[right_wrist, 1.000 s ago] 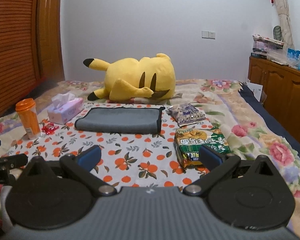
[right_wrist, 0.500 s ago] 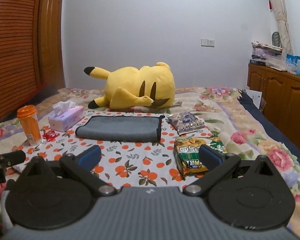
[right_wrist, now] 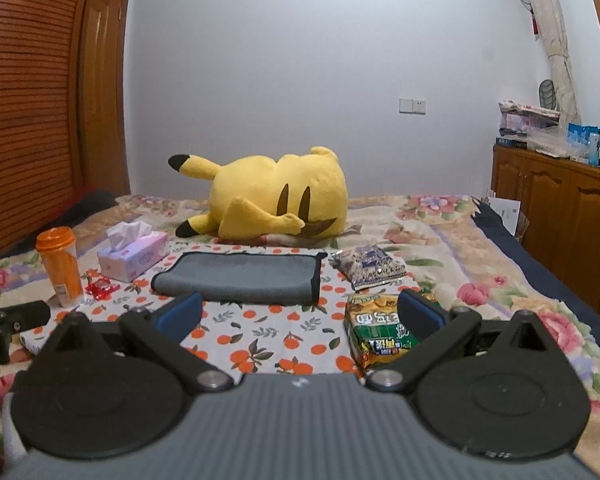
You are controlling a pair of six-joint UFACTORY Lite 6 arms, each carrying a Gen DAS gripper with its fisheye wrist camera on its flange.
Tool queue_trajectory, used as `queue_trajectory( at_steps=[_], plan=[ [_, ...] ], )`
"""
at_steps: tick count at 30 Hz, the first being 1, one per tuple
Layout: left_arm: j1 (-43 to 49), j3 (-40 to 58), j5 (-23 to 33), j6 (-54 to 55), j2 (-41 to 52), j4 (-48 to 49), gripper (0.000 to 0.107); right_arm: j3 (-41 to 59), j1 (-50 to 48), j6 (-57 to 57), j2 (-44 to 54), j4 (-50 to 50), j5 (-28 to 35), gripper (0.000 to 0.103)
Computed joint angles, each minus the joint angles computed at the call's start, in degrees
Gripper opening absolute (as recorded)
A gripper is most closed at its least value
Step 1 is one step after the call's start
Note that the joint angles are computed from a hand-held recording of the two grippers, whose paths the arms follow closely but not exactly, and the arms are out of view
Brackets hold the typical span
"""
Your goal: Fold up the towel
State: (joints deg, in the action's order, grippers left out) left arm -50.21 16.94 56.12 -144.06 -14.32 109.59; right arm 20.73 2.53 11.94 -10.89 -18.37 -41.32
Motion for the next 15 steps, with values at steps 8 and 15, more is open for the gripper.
queue_trajectory(
  at_steps=[8,15],
  plan=[
    [-0.40,-0.50,0.75,-0.20,-0.80,0.19,0.103,-0.12,-0.71,0.21,0.28,-0.31,-1.22,0.103],
    [0.13,-0.74,0.16,0.13,-1.31,0.41,0.103,-0.04,-0.89,0.36,0.39,-0.61,-1.25,0.103]
  ],
)
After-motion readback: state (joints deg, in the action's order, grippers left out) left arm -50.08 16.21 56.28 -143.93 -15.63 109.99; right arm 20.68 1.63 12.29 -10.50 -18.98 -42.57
